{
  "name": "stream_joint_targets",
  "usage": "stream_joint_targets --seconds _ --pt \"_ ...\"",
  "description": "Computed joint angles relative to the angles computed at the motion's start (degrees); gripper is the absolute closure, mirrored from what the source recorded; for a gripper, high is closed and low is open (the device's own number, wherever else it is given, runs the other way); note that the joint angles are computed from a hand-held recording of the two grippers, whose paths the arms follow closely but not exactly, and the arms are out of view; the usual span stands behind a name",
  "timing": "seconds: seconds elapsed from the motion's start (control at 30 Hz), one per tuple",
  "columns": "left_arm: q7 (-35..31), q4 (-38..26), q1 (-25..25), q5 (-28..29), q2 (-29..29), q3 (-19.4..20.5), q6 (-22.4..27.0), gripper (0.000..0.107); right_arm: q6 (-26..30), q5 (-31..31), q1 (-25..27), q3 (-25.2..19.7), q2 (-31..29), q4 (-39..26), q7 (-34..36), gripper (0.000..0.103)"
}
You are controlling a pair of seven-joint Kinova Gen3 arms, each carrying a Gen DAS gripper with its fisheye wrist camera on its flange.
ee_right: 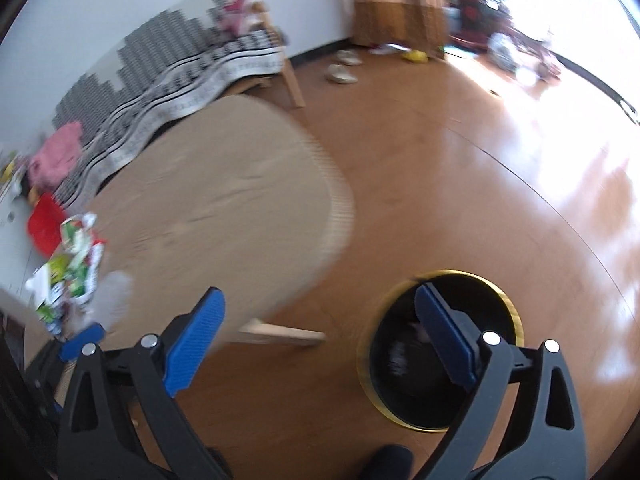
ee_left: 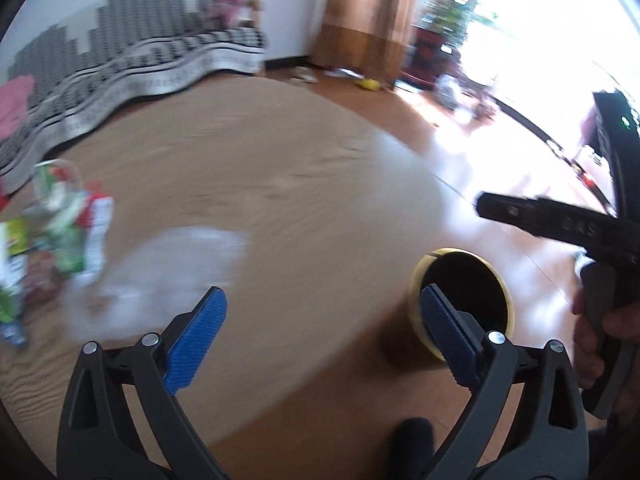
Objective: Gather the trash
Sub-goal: 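Grasp the white paper box with the left tool while the right tool grasps the clear plastic bag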
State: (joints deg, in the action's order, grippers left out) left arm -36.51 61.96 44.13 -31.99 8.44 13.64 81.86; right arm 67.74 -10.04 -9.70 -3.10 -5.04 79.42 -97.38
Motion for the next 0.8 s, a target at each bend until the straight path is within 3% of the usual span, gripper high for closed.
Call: stream_joint_targets --seconds 0.1,0.23,0.33,0.43,0.57,0.8 --pt "3.40 5.41 -2.49 -3.99 -6.67 -1.54 5.99 0.013 -0.36 5.42 -5.21 -6.22 2.10 -2.52 -4.72 0.010" --pt "4.66 10.81 -9.11 -5.61 -14.01 -3.28 10.55 0.013 0.25 10.61 -12.89 -10.31 6.29 -6.80 -9.94 0.010" --pt "3.74 13.99 -14.21 -4.75 -18.20 -6.12 11.71 0.013 1.15 15.24 -19.28 -11.82 9.65 -10.23 -13.87 0.010" --pt "2.49 16.17 -18.48 -2.21 -21.06 -9.86 8.78 0.013 2.79 19.38 -24.86 -11.66 12.89 -13.39 -15.92 0.010" --pt "-1.26 16.11 -21.31 2.18 -20.13 -13.52 3.65 0.013 4.54 22.03 -30.07 -10.33 15.82 -16.07 -17.65 0.010" --pt "-3.01 16.24 -26.93 0.06 -16.71 -8.80 4.62 0.016 5.59 21.93 -32.78 -8.31 18.86 -17.84 -18.54 0.010"
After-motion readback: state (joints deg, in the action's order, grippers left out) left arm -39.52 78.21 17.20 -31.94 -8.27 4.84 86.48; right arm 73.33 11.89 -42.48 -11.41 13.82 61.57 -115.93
